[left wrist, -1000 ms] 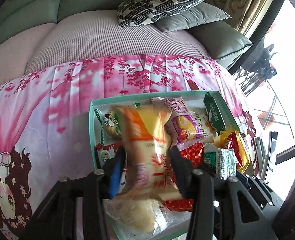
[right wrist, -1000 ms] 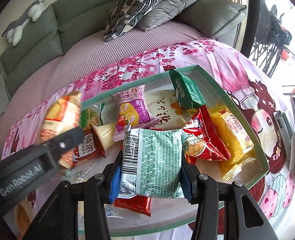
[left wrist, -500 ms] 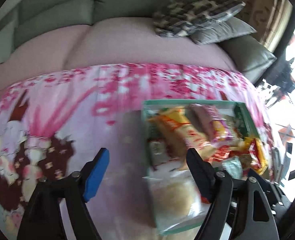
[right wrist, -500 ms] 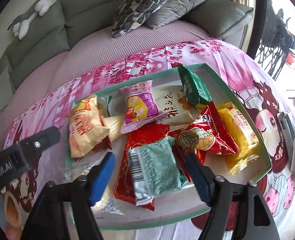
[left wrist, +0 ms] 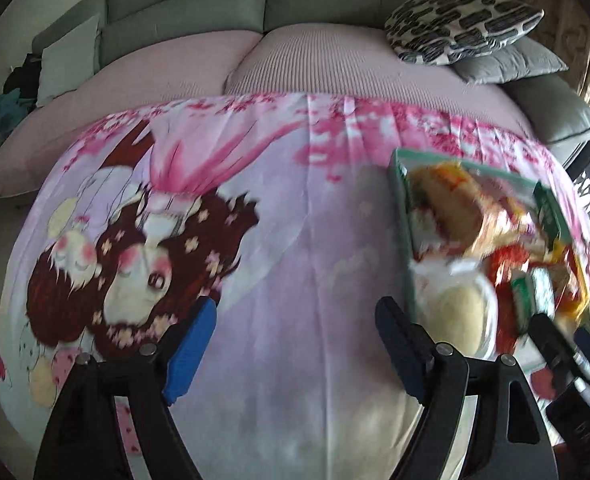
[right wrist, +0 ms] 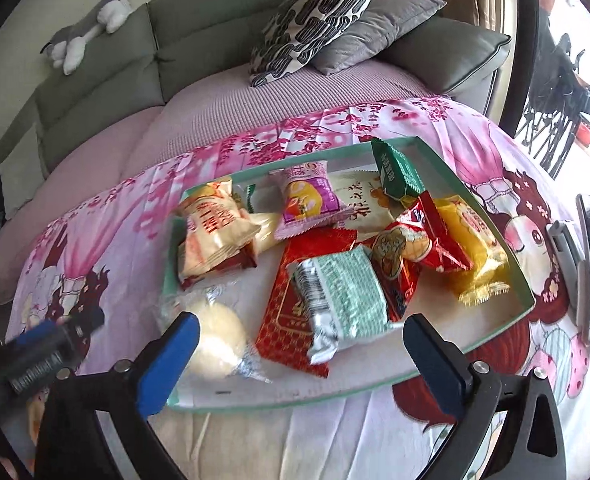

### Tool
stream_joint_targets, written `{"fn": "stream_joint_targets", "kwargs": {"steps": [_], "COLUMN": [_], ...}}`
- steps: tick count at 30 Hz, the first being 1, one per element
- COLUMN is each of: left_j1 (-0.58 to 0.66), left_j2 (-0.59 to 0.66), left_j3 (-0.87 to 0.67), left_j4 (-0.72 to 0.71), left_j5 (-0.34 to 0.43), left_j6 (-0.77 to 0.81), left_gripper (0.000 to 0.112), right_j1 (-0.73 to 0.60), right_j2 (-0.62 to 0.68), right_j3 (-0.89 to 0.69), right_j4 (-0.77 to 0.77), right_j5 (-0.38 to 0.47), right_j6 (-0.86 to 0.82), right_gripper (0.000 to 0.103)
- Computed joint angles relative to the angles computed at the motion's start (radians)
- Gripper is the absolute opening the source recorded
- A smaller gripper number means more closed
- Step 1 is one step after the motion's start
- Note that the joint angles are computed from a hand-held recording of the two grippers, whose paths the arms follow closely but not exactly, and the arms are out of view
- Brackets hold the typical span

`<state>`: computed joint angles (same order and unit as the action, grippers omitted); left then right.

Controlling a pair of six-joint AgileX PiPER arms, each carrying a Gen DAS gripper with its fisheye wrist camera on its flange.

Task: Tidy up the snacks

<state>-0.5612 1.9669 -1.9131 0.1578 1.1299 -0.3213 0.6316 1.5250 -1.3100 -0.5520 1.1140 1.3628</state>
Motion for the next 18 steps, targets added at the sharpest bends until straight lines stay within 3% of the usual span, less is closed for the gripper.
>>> {"fn": "stream_joint_targets", "kwargs": {"steps": [9, 18], "left_j1": [-0.014, 0.008], "left_j2": [-0.127, -0.137], "left_j3": [0.218, 0.227], "left_j4": [0.05, 0.044], "left_j5": [-0.063, -0.034], "left_j6": [-0.021, -0.03], "left_gripper": [0.082, 0.082], "right_j1": [0.085, 0.113], "right_j2": [0.003, 0.02], "right_j3": [0.013, 0.01], "right_j4": [-0.016, 0.001], "right_j5": [0.032, 0.044], "right_j6": [0.035, 0.019], "right_gripper": [0.103, 0.103]}}
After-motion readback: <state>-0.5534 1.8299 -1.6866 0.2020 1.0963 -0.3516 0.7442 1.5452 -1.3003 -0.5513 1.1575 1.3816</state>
